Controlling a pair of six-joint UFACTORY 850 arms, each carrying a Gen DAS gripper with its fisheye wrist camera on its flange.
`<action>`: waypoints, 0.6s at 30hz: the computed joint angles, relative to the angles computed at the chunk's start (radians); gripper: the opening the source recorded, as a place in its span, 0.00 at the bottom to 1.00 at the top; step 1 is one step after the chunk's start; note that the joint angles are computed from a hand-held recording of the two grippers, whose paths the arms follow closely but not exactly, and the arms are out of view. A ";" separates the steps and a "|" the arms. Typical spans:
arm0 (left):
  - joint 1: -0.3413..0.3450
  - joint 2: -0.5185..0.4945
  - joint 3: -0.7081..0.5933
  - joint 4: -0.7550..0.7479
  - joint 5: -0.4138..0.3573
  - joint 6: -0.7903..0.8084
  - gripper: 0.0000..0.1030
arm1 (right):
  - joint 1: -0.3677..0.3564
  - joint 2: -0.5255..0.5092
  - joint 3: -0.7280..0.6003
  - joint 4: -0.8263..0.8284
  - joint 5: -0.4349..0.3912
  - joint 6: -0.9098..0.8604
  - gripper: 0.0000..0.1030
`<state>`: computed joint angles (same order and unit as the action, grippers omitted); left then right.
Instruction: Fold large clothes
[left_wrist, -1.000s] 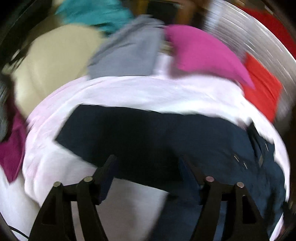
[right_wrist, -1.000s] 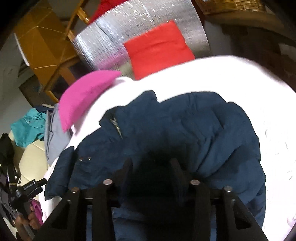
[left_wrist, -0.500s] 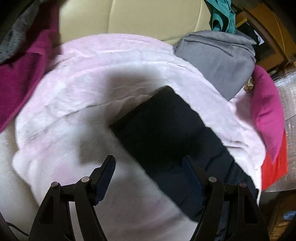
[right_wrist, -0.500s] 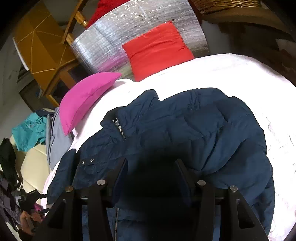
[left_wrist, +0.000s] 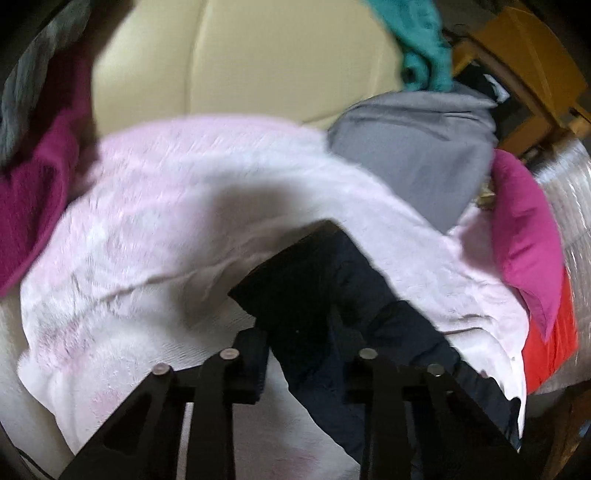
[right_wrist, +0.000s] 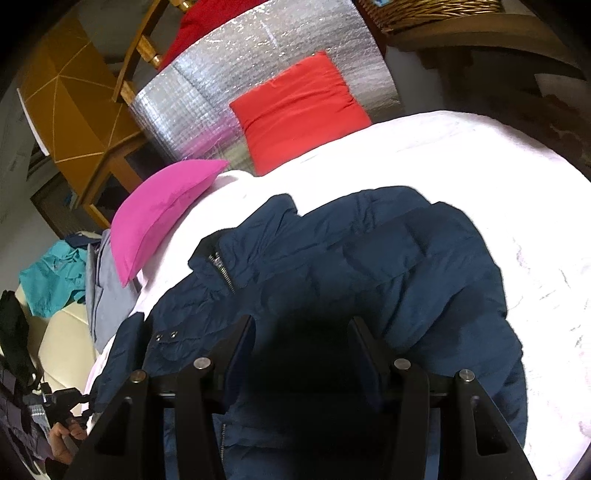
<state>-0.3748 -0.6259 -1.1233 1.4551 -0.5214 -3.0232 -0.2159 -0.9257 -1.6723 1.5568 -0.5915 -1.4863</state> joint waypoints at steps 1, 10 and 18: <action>-0.012 0.004 -0.011 -0.005 -0.032 0.036 0.23 | -0.003 0.002 0.002 0.007 0.002 -0.003 0.54; -0.177 0.008 -0.178 0.156 -0.321 0.257 0.16 | -0.046 0.009 0.007 0.067 0.000 -0.016 0.54; -0.288 -0.113 -0.426 0.371 -0.274 0.437 0.13 | -0.080 -0.002 -0.013 0.076 -0.019 0.022 0.54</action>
